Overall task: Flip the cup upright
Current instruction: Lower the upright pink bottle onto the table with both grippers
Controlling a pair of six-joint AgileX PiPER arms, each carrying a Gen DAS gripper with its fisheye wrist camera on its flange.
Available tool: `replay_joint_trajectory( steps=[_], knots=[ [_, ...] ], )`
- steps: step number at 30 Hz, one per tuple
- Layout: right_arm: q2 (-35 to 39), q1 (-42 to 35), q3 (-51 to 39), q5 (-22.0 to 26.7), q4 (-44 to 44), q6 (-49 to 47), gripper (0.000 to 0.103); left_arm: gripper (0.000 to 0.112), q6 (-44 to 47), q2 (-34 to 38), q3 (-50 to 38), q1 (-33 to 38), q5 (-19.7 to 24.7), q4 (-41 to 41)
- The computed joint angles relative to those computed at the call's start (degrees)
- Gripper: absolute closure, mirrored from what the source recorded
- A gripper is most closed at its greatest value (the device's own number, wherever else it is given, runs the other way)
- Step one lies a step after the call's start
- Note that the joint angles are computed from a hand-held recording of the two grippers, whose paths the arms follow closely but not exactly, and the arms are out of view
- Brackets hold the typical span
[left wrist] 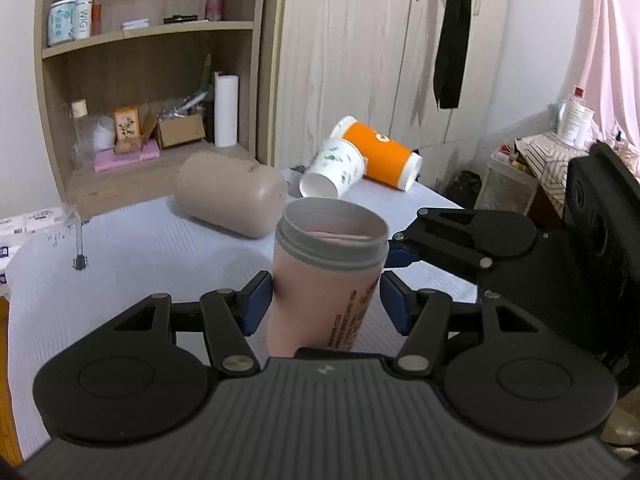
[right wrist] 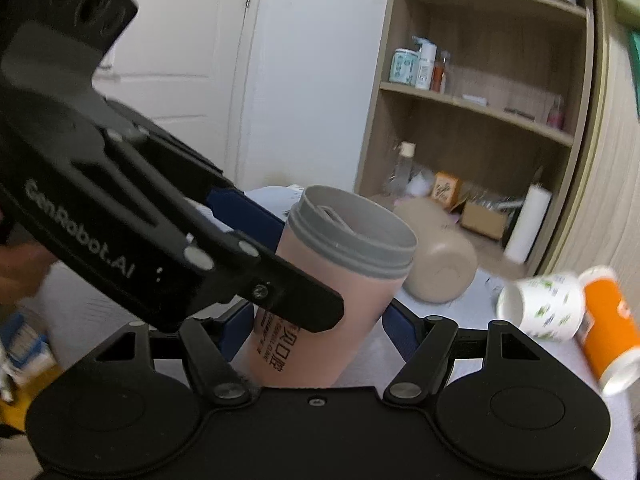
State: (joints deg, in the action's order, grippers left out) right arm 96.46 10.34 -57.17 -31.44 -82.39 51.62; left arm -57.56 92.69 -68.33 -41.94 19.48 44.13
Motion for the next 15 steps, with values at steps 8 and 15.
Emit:
replay_joint_trajectory(
  steps=[8,15],
  knots=[
    [3.23,2.52,-2.01,3.01,11.90,-15.79,0.028,0.054,-8.88,1.99,-0.45,1.36,-0.92,10.63],
    [6.01,2.14,-5.28,1.96,11.25,-14.19,0.029,0.054,-10.77,2.90,-0.11,4.69,-5.27,10.22]
  ],
)
